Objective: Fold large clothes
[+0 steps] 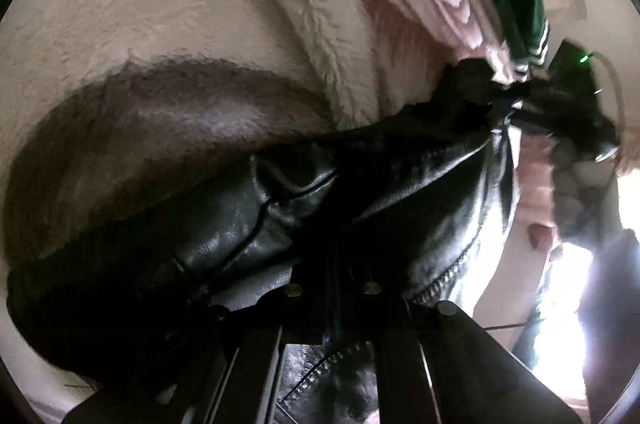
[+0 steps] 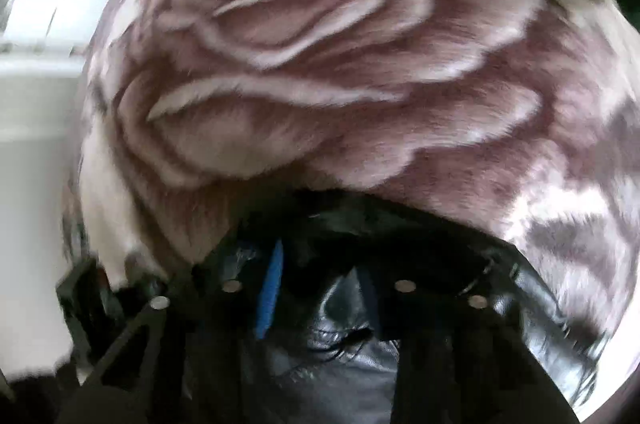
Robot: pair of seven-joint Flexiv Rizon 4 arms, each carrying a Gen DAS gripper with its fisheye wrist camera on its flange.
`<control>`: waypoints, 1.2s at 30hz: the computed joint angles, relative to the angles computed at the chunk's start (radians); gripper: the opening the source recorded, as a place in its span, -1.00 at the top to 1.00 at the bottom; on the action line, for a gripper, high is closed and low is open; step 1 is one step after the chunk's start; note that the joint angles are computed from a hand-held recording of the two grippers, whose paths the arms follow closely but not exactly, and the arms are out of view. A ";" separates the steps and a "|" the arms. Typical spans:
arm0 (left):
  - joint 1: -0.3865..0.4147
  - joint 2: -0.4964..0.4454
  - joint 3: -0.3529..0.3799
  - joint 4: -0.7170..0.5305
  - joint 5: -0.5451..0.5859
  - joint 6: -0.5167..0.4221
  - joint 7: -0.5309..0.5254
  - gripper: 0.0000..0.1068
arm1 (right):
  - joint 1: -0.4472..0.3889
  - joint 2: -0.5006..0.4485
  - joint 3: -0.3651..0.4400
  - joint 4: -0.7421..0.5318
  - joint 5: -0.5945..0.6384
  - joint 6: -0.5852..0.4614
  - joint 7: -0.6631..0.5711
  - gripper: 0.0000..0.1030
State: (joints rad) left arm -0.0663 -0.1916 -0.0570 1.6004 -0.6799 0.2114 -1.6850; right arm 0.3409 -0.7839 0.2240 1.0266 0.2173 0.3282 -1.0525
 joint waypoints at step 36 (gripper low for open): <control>0.127 0.348 0.171 0.196 0.183 -0.027 -0.051 -0.76 | -0.005 0.745 0.023 1.003 0.145 0.510 0.685 -0.45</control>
